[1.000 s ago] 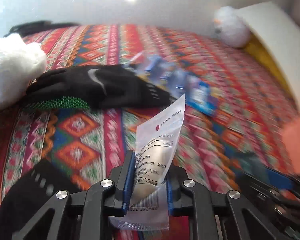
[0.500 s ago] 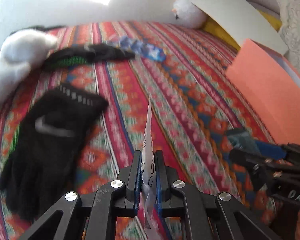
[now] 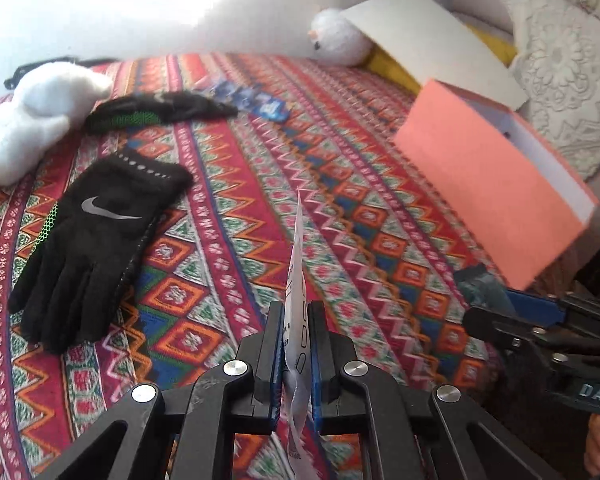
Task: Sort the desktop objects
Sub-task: 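Carry the white sachet and teal packet into the pink box and release both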
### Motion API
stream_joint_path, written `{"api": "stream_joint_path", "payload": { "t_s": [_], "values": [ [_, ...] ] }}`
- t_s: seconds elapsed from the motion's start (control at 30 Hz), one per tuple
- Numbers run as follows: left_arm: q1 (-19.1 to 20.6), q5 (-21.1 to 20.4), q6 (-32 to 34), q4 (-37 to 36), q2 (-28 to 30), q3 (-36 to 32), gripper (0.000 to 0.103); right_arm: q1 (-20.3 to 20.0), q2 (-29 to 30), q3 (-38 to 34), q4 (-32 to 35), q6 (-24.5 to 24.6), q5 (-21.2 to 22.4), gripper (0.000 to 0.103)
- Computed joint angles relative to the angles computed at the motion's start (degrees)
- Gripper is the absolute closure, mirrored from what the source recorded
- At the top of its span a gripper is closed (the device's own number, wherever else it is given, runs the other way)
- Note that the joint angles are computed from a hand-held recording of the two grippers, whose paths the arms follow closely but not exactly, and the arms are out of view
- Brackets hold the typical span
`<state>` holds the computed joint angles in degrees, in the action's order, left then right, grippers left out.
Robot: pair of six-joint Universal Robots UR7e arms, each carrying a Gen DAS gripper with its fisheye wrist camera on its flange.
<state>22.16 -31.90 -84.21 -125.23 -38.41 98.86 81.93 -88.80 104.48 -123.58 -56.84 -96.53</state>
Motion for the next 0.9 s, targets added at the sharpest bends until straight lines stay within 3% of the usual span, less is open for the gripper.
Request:
{"api": "stream_joint_path", "payload": {
  "t_s": [0.23, 0.47, 0.73, 0.9],
  "values": [
    [-3.9, 0.2, 3.1, 1.8, 2.7, -4.5, 0.098, -2.4, -5.8, 0.1, 3.3, -2.2, 3.3, 0.055],
    [-5.5, 1.1, 12.0, -0.7, 6.6, -10.9, 0.098, -5.5, -9.7, -2.0, 5.1, -3.4, 6.0, 0.055],
    [-4.1, 2.2, 29.7, -7.9, 13.3, -22.7, 0.098, -9.1, -8.6, -9.7, 4.0, -0.9, 9.6, 0.055],
    [-1.2, 0.5, 42.5, -11.4, 20.4, -35.5, 0.097, -10.2, -5.3, -15.7, 1.9, 1.8, 10.8, 0.055]
  ]
}}
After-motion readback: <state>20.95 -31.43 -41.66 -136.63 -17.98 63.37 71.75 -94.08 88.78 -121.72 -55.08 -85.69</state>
